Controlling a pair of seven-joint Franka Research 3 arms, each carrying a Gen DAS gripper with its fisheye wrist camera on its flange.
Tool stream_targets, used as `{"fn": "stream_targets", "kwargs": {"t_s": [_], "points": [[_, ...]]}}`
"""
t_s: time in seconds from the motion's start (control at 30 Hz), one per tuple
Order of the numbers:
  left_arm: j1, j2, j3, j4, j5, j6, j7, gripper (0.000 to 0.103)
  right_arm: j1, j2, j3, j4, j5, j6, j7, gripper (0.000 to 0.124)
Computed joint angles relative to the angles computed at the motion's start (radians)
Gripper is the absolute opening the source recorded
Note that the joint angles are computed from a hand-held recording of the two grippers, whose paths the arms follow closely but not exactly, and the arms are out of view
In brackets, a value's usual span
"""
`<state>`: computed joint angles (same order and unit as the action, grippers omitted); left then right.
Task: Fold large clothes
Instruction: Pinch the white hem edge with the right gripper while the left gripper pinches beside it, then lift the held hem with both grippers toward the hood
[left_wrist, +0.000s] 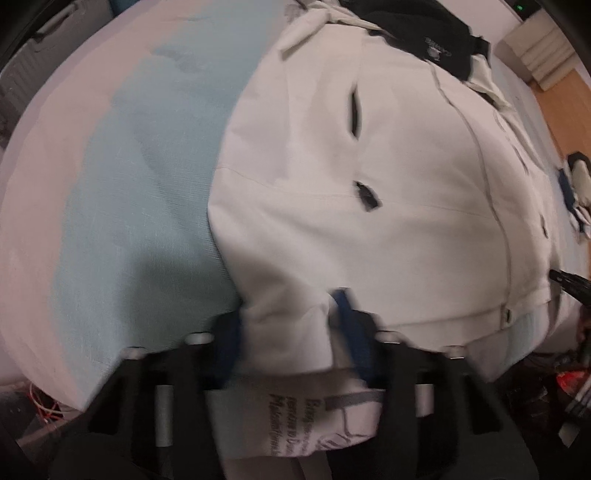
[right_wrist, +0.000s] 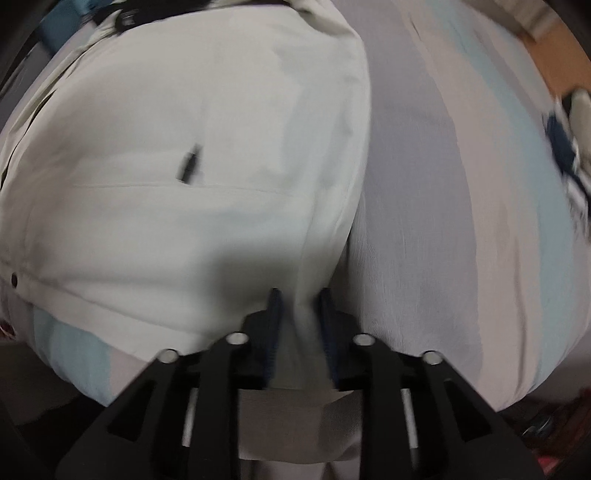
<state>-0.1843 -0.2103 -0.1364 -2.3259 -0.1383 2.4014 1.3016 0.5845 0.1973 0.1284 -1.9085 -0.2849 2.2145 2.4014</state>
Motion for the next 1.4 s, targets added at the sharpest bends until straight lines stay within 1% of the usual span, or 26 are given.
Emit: {"fn": "stream_targets", "kwargs": {"t_s": [0.03,0.1,0.17,0.23,0.27,0.3,0.33,0.37,0.4,0.43,0.47,0.5,0.53,0.57,0.63,0.77,0.9,1.03,1.1,1.13,1.17,1.23,1.27,1.3,1.33,1.4], "points": [[-0.001,0.002,-0.003,0.002,0.007,0.0,0.003,0.028,-0.003,-0.001,-0.002,-0.006,0.006,0.009,0.002,0.028],[-0.001,0.013,-0.012,0.007,0.031,-0.001,-0.006,0.029,-0.008,-0.002,-0.002,-0.016,0.017,0.023,-0.002,0.03],[0.005,0.027,-0.016,0.008,0.047,-0.002,-0.04,0.038,-0.012,-0.001,-0.001,-0.013,0.035,0.022,-0.003,0.03],[0.006,0.033,-0.015,0.006,0.033,-0.001,-0.068,0.041,-0.012,0.005,0.005,0.01,0.058,0.008,-0.021,0.04],[0.006,0.035,-0.016,0.005,0.031,0.002,-0.079,0.046,-0.015,0.015,0.004,0.027,0.062,0.002,-0.045,0.044],[0.004,0.033,-0.017,0.001,0.026,0.004,-0.082,0.05,-0.011,0.024,0.005,0.039,0.059,-0.008,-0.059,0.048],[0.003,0.033,-0.02,-0.001,0.037,0.003,-0.09,0.052,-0.006,0.03,0.003,0.045,0.05,-0.015,-0.061,0.048],[0.003,0.035,-0.029,0.004,0.063,-0.005,-0.11,0.052,0.0,0.034,0.001,0.048,0.039,-0.015,-0.057,0.048],[0.002,0.043,-0.035,0.015,0.081,-0.016,-0.123,0.05,0.0,0.036,-0.001,0.049,0.047,-0.011,-0.055,0.044],[0.0,0.046,-0.034,0.025,0.082,-0.029,-0.127,0.047,0.003,0.036,0.003,0.054,0.064,-0.009,-0.052,0.031],[-0.003,0.06,-0.037,0.045,0.085,-0.041,-0.131,0.038,0.002,0.036,0.001,0.058,0.069,-0.014,-0.052,0.023],[-0.007,0.063,-0.037,0.058,0.089,-0.06,-0.12,0.032,0.005,0.04,-0.001,0.076,0.068,-0.032,-0.051,0.013],[-0.01,0.065,-0.039,0.066,0.089,-0.067,-0.113,0.02,-0.003,0.032,-0.004,0.068,0.081,-0.027,-0.063,0.008],[-0.014,0.073,-0.043,0.082,0.095,-0.078,-0.112,0.014,-0.004,0.03,-0.004,0.073,0.089,-0.032,-0.063,0.007],[-0.017,0.073,-0.048,0.093,0.11,-0.098,-0.107,0.008,-0.002,0.031,0.0,0.099,0.101,-0.06,-0.063,0.006],[-0.02,0.077,-0.049,0.136,0.12,-0.152,-0.112,0.006,0.008,0.028,0.007,0.17,0.129,-0.14,-0.041,0.005],[-0.022,0.065,-0.046,0.173,0.107,-0.194,-0.092,0.006,0.014,0.029,0.012,0.26,0.124,-0.241,-0.08,0.005],[-0.029,0.034,-0.05,0.173,0.108,-0.214,-0.087,0.006,0.032,0.048,0.019,0.365,0.118,-0.325,-0.111,0.005],[-0.028,0.024,-0.044,0.176,0.095,-0.228,-0.086,0.006,0.037,0.06,0.017,0.411,0.124,-0.351,-0.121,0.005],[-0.028,0.03,-0.043,0.189,0.092,-0.239,-0.089,0.006,0.039,0.061,0.016,0.419,0.128,-0.345,-0.128,0.005],[-0.026,0.034,-0.042,0.203,0.094,-0.253,-0.087,0.006,0.03,0.047,0.013,0.393,0.138,-0.344,-0.147,0.005],[-0.021,0.026,-0.035,0.216,0.087,-0.279,-0.079,0.006,0.024,0.042,0.014,0.388,0.156,-0.329,-0.179,0.005],[-0.02,0.041,-0.038,0.243,0.088,-0.297,-0.094,0.006,0.015,0.037,0.011,0.385,0.162,-0.332,-0.205,0.004],[-0.018,0.039,-0.038,0.253,0.086,-0.313,-0.099,0.006,0.018,0.047,0.013,0.413,0.16,-0.357,-0.22,0.004],[-0.019,0.051,-0.043,0.283,0.095,-0.339,-0.106,0.006,-0.002,0.058,0.003,0.417,0.168,-0.351,-0.268,0.004],[-0.021,0.072,-0.051,0.33,0.106,-0.376,-0.12,0.006,-0.021,0.052,-0.001,0.429,0.2,-0.372,-0.308,0.004]]}}
